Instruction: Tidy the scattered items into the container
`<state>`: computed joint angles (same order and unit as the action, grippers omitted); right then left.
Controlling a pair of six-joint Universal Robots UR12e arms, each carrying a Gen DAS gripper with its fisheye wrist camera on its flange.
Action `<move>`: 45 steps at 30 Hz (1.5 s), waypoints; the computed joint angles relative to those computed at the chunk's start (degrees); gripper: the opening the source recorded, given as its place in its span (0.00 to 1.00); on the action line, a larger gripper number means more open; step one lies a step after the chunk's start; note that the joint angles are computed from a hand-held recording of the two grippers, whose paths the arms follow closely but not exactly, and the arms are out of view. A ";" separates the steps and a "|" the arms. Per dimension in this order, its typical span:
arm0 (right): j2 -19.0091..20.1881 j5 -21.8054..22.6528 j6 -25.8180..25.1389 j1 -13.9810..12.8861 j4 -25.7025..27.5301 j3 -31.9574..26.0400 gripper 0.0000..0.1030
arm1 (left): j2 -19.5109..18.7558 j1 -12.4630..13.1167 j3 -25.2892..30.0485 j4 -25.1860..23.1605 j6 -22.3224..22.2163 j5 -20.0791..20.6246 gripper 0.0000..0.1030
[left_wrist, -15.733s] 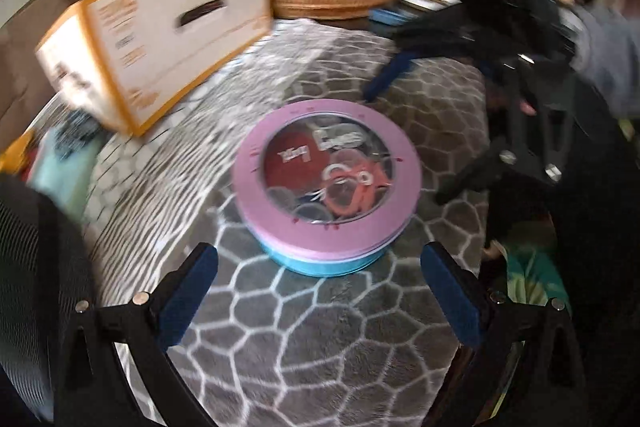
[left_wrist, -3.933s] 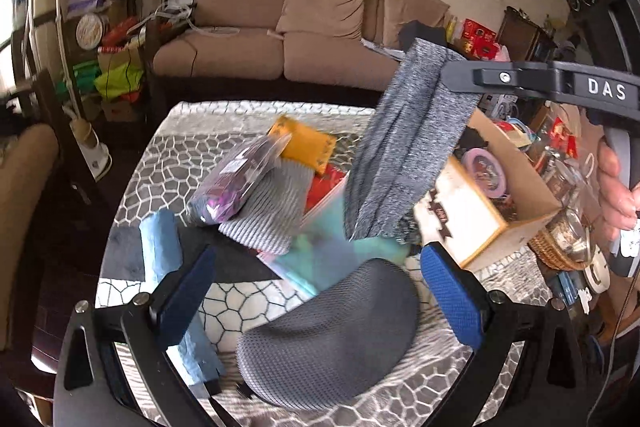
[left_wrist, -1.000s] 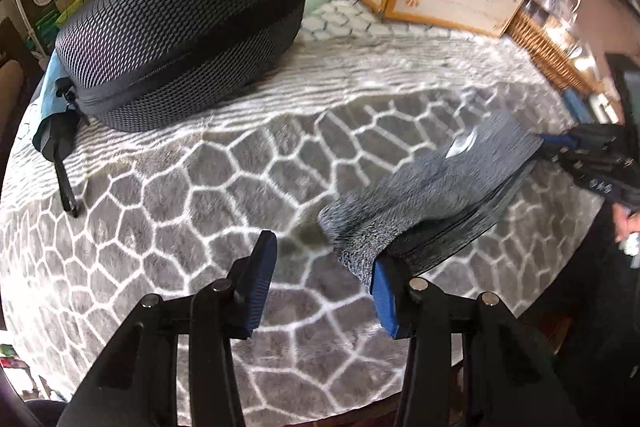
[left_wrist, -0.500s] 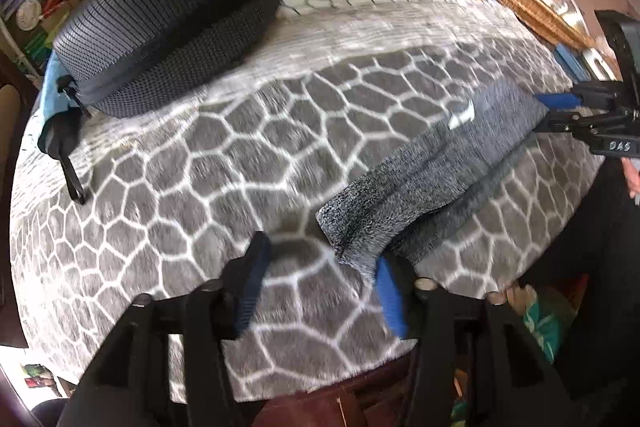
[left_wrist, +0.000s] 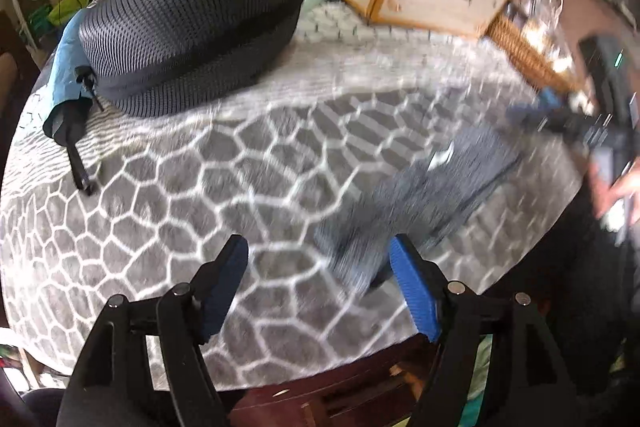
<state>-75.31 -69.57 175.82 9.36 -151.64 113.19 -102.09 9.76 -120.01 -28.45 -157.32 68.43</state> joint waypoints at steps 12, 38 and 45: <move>0.19 -11.69 -10.24 3.72 7.29 -1.34 0.46 | -2.91 -3.78 0.52 2.64 5.30 11.73 0.72; 0.36 0.12 -0.74 0.39 3.49 0.64 0.44 | -0.35 2.29 -0.44 -5.02 -8.47 3.29 0.78; 0.21 1.16 -0.87 0.41 2.31 1.16 0.44 | -0.42 -0.15 0.21 -5.24 -10.79 10.08 0.79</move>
<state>-75.10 -68.41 174.95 9.77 -149.33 114.35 -102.50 9.61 -119.81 -33.70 -168.11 78.51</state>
